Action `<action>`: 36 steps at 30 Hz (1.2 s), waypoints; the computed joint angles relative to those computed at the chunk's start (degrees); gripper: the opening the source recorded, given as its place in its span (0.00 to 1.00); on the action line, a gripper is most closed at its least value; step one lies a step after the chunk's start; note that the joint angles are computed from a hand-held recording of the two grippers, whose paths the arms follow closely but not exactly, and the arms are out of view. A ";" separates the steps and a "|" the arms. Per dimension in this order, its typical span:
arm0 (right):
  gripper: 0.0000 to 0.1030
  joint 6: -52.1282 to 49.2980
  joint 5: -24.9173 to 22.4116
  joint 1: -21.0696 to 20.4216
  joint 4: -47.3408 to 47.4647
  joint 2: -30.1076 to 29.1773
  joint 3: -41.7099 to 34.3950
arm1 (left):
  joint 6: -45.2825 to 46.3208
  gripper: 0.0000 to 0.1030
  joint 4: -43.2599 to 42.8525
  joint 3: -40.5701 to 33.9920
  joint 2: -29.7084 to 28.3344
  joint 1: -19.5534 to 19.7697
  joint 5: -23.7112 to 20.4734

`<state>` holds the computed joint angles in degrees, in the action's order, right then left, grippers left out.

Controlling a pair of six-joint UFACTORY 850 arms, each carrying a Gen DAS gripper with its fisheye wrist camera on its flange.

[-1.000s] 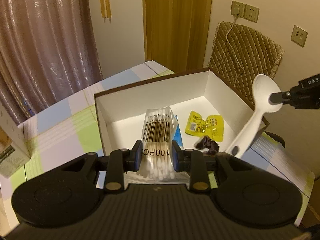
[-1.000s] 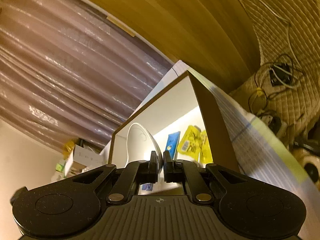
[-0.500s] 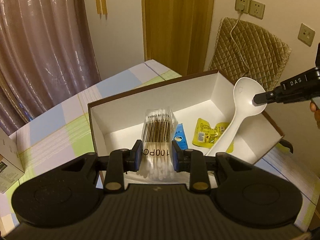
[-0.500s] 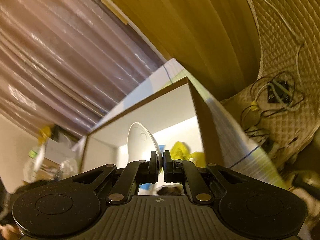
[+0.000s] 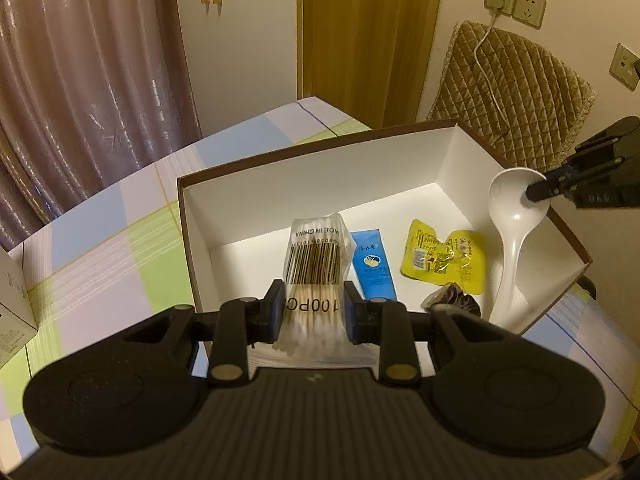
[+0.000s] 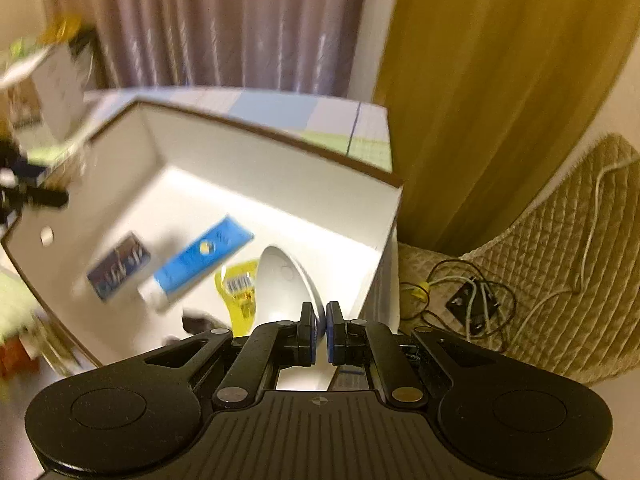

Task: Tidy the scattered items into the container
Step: 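Open both tools to drop the swab pack and ladle into the box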

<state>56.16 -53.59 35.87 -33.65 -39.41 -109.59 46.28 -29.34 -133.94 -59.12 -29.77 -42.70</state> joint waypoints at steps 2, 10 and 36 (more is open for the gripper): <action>0.08 -2.17 -3.07 0.54 -1.21 -2.11 -2.47 | -0.40 0.24 0.29 -0.52 -0.39 0.05 -0.29; 0.08 1.15 0.35 -0.69 -2.97 -1.63 -0.52 | -2.31 0.24 1.83 -1.02 -0.93 0.01 -0.59; 0.85 16.75 13.02 -0.16 -2.34 5.51 7.96 | -21.81 0.40 14.94 -3.81 -3.33 -1.37 -2.01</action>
<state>72.91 -40.57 35.70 -35.99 -33.90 -101.63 24.48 -14.40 -137.75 -62.44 -31.14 -44.72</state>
